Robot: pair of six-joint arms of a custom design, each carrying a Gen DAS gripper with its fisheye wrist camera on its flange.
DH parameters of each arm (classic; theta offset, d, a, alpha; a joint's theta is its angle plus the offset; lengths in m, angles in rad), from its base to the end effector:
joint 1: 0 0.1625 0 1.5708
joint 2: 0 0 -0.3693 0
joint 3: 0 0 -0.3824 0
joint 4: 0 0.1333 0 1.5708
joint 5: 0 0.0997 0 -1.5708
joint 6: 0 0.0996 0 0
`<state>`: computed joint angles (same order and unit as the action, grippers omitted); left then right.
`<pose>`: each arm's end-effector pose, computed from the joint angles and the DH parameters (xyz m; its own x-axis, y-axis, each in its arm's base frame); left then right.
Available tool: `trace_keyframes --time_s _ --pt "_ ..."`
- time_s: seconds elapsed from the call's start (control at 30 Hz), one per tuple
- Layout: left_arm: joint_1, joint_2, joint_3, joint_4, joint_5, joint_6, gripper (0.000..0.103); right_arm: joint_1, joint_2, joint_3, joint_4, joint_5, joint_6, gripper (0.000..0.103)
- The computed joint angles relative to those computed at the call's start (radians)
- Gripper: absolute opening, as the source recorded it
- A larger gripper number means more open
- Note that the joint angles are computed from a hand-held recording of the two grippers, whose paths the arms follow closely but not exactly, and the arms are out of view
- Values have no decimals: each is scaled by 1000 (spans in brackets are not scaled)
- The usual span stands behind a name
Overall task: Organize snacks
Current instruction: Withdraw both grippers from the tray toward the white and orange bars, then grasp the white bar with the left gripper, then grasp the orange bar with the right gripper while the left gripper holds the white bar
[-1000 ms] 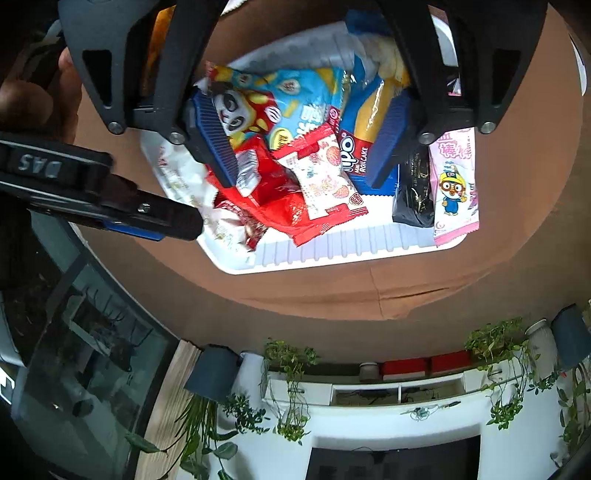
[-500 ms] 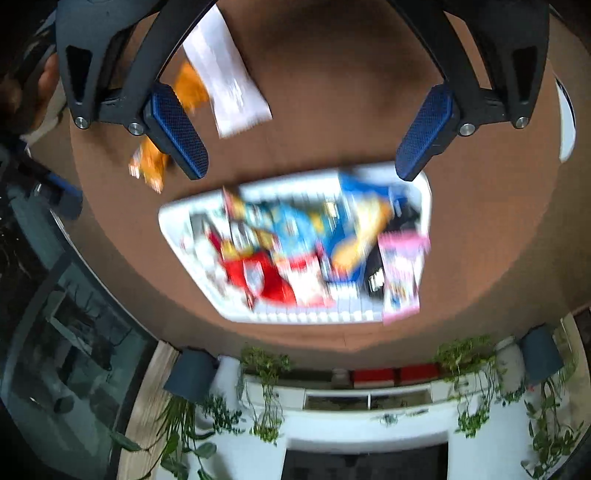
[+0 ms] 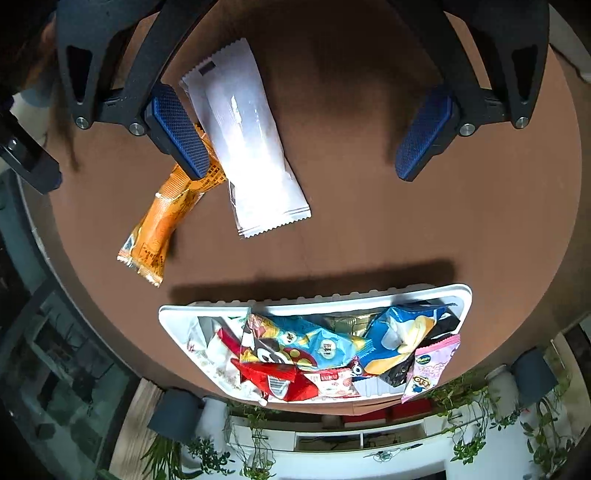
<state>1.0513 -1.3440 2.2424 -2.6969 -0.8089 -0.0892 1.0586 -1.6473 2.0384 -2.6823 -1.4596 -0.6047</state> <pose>-0.0404 -0.4776 0.1755 -0.7457 0.1477 -0.6497 0.4189 0.8622 -0.2847 -0.1023 -0.4765 0.3763 -0.9516 -0.0242 0.3064 -0.2099 0.7796 -0.5901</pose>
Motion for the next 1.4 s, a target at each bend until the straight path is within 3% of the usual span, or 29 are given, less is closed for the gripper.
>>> trace_keyframes --time_s 0.07,0.13,0.23,0.57,0.77,1.3,1.4 --pt "1 10 -11 20 -1 0 98 -5 -1 3 3 4 -3 97" --pt "0 10 -19 42 -7 3 84 -6 -1 4 -4 4 -7 97" --pt "-2 17 -20 37 -2 23 72 -10 -4 11 -19 4 -20 97" --pt "3 -2 -10 27 -3 95 53 2 2 14 -25 -19 -28 97" --pt "12 -29 -3 41 -27 133 36 24 17 15 -30 -49 -29 97" --pt "54 -238 110 77 -106 163 31 189 260 -108 -81 -311 32 96" --pt "58 -257 123 73 -116 166 31 216 296 -116 -130 -360 4 89"
